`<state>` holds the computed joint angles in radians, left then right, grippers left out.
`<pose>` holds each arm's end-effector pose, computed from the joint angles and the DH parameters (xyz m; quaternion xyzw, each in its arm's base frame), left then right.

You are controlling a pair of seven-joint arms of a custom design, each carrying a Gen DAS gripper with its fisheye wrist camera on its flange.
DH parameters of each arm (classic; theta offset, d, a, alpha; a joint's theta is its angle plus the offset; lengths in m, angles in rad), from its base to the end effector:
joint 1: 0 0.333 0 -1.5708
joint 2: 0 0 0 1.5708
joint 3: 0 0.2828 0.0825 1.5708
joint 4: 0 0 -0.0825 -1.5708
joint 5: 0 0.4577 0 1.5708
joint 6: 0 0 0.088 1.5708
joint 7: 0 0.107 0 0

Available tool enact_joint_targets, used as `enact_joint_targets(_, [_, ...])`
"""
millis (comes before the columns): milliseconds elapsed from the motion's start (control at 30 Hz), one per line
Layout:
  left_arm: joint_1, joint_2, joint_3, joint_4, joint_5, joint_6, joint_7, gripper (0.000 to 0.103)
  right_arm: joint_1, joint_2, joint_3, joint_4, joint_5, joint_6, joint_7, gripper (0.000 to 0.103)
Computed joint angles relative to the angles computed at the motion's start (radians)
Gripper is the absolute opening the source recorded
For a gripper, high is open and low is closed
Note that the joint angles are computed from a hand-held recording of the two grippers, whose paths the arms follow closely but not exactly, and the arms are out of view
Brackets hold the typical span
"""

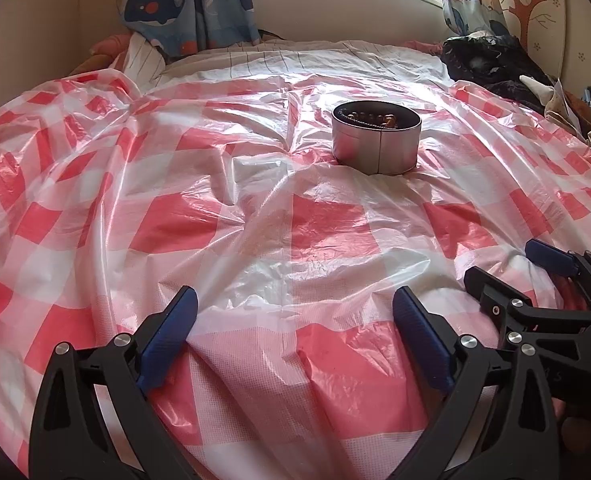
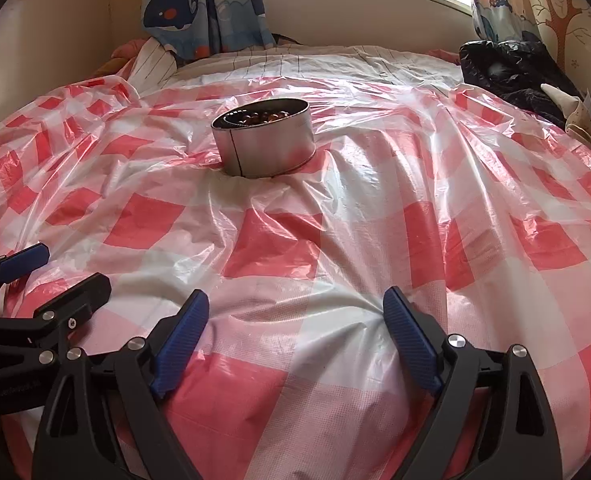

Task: Organize jewelry

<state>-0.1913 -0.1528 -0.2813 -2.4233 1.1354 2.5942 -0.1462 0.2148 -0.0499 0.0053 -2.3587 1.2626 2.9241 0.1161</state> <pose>0.4847 -0.2645 0.3074 -0.7479 0.5392 -0.2299 0.3115 0.5660 0.0653 0.3037 -0.7949 0.4700 -0.1916 0.3325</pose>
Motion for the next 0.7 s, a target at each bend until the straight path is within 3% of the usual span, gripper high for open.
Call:
enact_joint_targets(133, [-0.003, -0.019, -0.015, -0.013, 0.037, -0.049, -0.079, 0.095, -0.001, -0.006, -0.004, -0.002, 0.034, -0.014, -0.030, 0.090])
enact_joint_targets(700, [0.007, -0.021, -0.006, -0.022, 0.035, -0.012, -0.088, 0.095, 0.001, -0.004, 0.000, 0.000, 0.043, 0.003, -0.043, 0.093])
